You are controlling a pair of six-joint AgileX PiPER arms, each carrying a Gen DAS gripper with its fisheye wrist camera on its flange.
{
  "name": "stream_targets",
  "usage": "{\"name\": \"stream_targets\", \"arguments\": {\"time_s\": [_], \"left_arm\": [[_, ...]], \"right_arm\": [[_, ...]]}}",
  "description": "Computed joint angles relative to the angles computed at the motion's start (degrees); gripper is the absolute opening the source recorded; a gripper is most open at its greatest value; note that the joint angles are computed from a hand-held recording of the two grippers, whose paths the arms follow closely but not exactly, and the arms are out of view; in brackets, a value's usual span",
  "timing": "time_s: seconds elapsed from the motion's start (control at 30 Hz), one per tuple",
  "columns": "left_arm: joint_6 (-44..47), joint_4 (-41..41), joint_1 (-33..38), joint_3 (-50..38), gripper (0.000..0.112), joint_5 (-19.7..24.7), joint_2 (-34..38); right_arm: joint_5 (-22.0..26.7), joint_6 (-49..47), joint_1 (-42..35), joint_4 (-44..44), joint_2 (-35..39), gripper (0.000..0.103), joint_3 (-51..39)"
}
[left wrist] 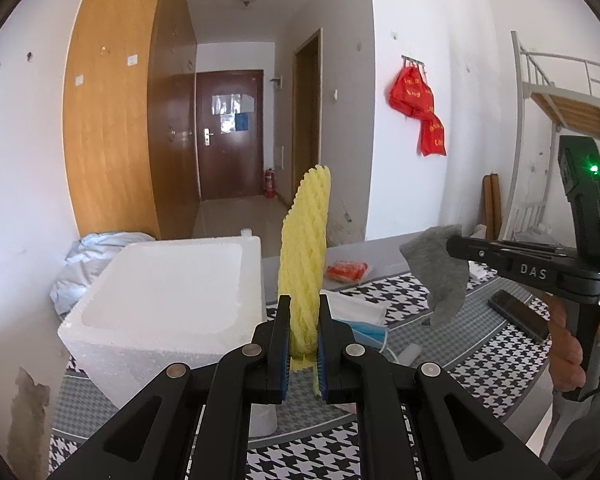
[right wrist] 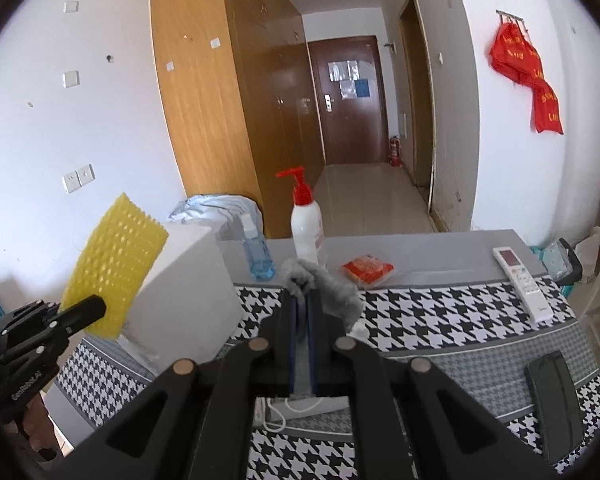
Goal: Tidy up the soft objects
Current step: 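Carry yellow sleeve over white foam box and open left gripper to drop it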
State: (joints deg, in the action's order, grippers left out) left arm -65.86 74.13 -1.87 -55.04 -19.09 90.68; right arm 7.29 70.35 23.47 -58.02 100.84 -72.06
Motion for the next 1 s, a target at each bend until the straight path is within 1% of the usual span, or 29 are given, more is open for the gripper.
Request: {"name": "stream_targets", "arguments": {"time_s": [0.07, 0.17, 0.5, 0.83, 0.93, 1.0], "left_arm": [[-1.29, 0.64, 0.16, -0.31, 0.011, -0.03, -0.28], [-0.41, -0.6, 0.14, -0.33, 0.011, 0.54, -0.81], [-1.86, -0.05, 1.08, -1.7, 0.011, 1.82, -1.79], [-3.21, 0.32, 1.86, -2.64, 0.011, 3.68, -1.99], [-1.87, -1.12, 2.23, -2.42, 0.011, 3.83, -2.18], [-1.22, -1.79, 2.54, -2.51, 0.011, 4.24, -2.27]], "right_arm": [[0.07, 0.0, 0.41, -0.24, -0.37, 0.007, -0.25], [0.34, 1.62, 0.96, -2.31, -0.67, 0.007, -0.67], [1.09, -0.69, 2.2, -1.02, -1.0, 0.007, -2.42], [2.19, -6.46, 4.01, 3.58, 0.07, 0.007, -5.48], [2.47, -9.61, 4.58, 6.24, 0.4, 0.007, -6.55], [2.41, -13.92, 4.83, 10.19, 0.91, 0.007, -7.62]]}}
